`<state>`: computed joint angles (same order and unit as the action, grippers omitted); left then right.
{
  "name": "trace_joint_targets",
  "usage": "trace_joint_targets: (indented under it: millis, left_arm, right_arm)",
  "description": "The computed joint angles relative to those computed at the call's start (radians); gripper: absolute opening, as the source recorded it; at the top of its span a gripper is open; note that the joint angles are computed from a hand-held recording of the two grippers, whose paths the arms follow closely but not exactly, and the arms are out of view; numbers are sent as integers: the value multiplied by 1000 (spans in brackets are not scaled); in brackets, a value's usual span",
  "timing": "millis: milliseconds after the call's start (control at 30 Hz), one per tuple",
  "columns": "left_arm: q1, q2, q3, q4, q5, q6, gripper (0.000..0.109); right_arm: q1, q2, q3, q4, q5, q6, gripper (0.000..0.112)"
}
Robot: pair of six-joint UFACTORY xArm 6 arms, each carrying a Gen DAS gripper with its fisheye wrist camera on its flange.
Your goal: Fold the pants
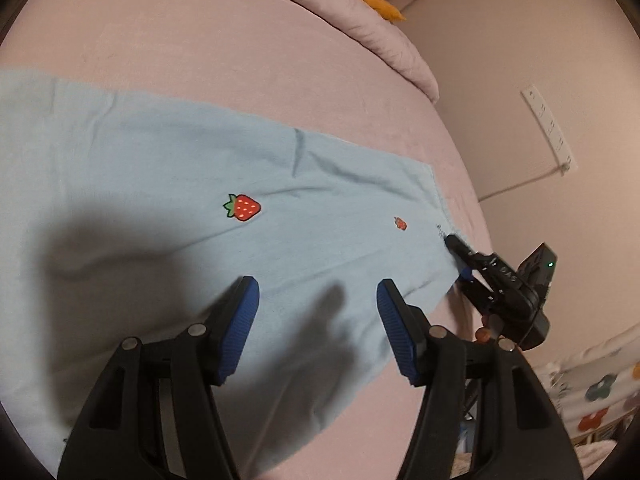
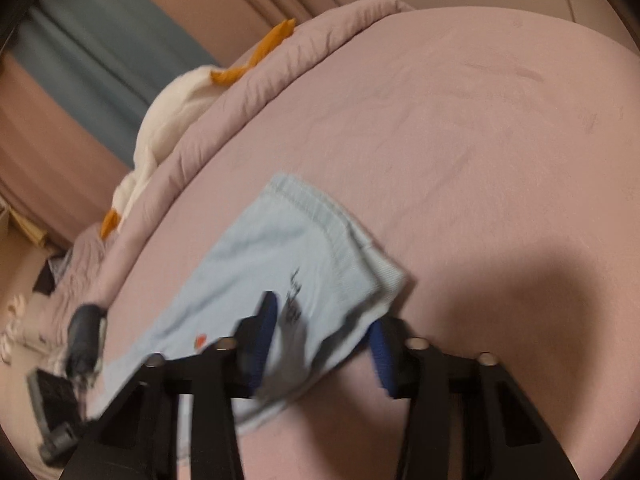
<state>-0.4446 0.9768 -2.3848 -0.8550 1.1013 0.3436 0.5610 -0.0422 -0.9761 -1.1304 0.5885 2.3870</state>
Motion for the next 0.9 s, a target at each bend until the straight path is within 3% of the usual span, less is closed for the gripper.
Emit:
trace_joint_targets:
  millis: [67,133,300,400,533,633,767,800,867,900]
  left_arm:
    - [6,8,-14,-13,14,0,60]
    - [11,9,-18,-13,26,2,60]
    - [18,28,-68,-22,58,-44,64]
    - [34,-17,17,-174,41,20,66]
    - [58,-72,123,-402,49,91,79]
    - [70,-62,123,-499,74,101,80]
    - [74,37,-5,-461,96,-31,81]
    - [72,55,-32,-425,91,-73,80]
    - [70,45,-11,-348,53,-123,61]
    - [69,28,16,-326,37,-120,37]
  right_arm:
    - [-7,-12,13,-18,-1,30,16]
    - [10,-10,-12,-2,51,-25,11]
    - [106,97,-235,27,238,-355,9]
    - [173,209,-415,1,307,-586,9]
    - [219,353,-600,6,283,-790,9]
    - [245,485,-757,55,286,-948,9]
    - [258,631,-922,158,258,-1110,9]
    - [263,662,-957,186,257,-1148,9]
    - [280,716,-1024,215,292,-1210,9]
    - [289,742,-1061,223,327,-1234,9]
